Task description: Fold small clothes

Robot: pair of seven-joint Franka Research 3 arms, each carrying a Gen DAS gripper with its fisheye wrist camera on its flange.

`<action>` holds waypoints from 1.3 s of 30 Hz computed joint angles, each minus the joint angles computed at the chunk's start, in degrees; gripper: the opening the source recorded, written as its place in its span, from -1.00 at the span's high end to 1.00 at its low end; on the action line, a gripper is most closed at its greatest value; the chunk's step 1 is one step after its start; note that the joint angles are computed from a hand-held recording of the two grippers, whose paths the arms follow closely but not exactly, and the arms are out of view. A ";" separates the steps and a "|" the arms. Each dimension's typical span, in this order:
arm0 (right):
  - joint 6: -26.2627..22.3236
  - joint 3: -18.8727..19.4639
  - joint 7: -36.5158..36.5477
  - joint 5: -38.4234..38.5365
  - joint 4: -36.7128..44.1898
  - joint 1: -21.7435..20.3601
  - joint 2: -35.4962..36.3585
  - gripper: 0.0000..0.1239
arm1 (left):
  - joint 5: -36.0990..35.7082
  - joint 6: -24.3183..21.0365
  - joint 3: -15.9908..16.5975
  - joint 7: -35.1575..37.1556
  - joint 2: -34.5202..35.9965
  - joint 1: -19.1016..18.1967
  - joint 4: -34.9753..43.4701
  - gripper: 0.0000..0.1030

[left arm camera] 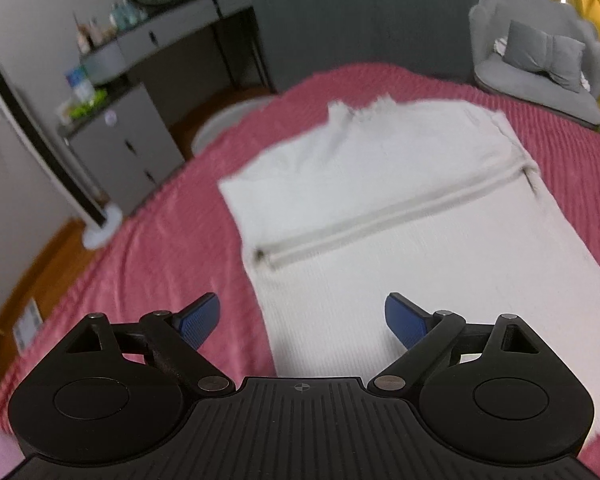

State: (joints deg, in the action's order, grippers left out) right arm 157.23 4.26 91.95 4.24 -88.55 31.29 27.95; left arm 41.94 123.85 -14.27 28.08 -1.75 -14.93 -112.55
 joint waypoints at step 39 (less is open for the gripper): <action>-21.75 4.44 -14.81 14.12 -2.58 -5.98 -5.12 0.65 | -46.75 37.52 4.69 7.84 -13.44 -4.57 -36.37 0.64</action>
State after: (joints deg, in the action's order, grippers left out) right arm 135.48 8.70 77.15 18.37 -91.13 25.31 22.83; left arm -4.81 161.37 -9.58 35.92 -15.19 -19.50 -148.92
